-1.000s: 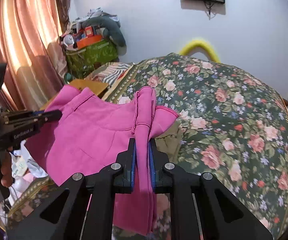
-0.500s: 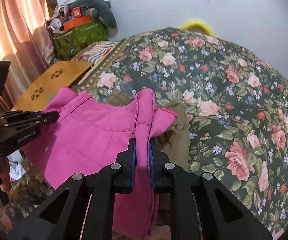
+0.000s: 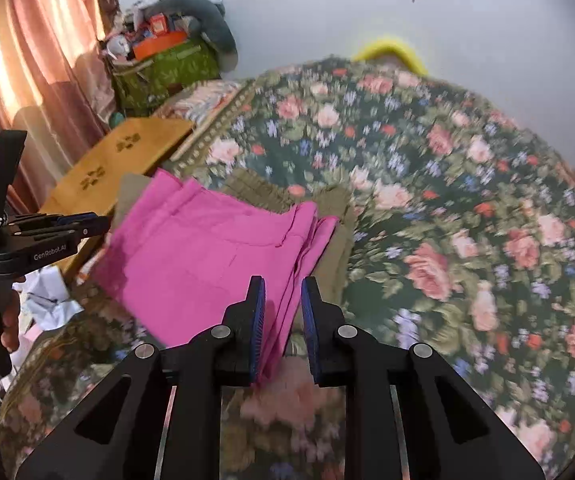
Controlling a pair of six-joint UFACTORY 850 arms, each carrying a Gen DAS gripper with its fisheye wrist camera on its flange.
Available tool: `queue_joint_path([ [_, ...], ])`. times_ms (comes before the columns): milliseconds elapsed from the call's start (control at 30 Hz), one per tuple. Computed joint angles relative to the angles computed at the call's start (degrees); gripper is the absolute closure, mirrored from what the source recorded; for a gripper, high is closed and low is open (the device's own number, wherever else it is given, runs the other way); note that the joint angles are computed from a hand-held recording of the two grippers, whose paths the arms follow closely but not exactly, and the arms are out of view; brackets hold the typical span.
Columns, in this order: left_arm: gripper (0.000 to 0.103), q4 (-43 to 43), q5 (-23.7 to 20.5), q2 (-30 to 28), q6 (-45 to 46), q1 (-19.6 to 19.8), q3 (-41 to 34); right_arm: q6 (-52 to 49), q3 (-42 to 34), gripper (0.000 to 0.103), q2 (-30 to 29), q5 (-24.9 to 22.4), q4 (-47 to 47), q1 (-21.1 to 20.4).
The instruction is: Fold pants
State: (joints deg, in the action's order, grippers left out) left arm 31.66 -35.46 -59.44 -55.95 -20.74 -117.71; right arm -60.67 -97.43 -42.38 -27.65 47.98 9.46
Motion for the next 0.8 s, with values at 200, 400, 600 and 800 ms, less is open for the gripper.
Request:
queue_joint_path([
  [200,0.083,13.4,5.3,14.1,-13.2,-3.5,15.5,-20.2,11.3,0.086,11.4,-0.8,20.5,-2.7],
  [400,0.083,35.7,7.9,28.5,-35.2,-9.3,29.6,-39.5,23.5,0.086,24.5,-6.4,38.8,-5.6],
  [600,0.083,52.9,-0.6,38.4,-51.8,-17.7,38.6,-49.7,34.1,0.087,36.3,-13.6,49.9,-9.1],
  [800,0.083,61.4,-12.9,43.9,-61.6,-27.3,45.0,-58.6,43.5,0.086,46.2,-18.2,57.5,-11.6],
])
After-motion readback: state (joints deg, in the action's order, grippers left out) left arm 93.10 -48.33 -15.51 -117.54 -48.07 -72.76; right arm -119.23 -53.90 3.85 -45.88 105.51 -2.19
